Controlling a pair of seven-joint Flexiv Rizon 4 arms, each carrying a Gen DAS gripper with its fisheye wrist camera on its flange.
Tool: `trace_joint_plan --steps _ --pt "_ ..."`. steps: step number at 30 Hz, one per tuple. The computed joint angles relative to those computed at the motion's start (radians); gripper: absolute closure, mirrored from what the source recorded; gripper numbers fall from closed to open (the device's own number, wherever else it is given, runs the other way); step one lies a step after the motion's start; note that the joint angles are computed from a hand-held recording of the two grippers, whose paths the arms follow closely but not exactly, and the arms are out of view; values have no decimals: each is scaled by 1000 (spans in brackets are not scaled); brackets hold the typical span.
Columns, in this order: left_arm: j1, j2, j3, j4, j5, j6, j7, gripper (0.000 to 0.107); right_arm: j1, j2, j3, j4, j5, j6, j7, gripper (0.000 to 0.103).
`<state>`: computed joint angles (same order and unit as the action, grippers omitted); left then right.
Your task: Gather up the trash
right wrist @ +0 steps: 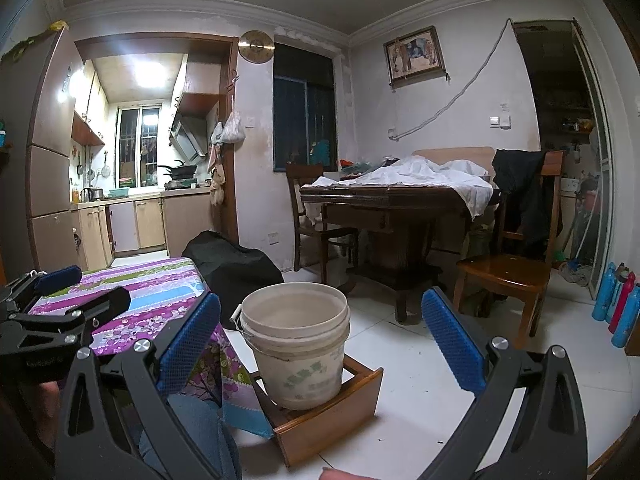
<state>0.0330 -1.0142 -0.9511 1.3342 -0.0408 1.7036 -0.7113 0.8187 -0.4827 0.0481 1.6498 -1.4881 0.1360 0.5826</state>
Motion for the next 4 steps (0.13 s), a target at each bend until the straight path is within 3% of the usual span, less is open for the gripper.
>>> trace_joint_plan --steps 4 --pt "-14 6 27 -11 -12 1 -15 9 1 -3 -1 -4 1 0 -1 5"
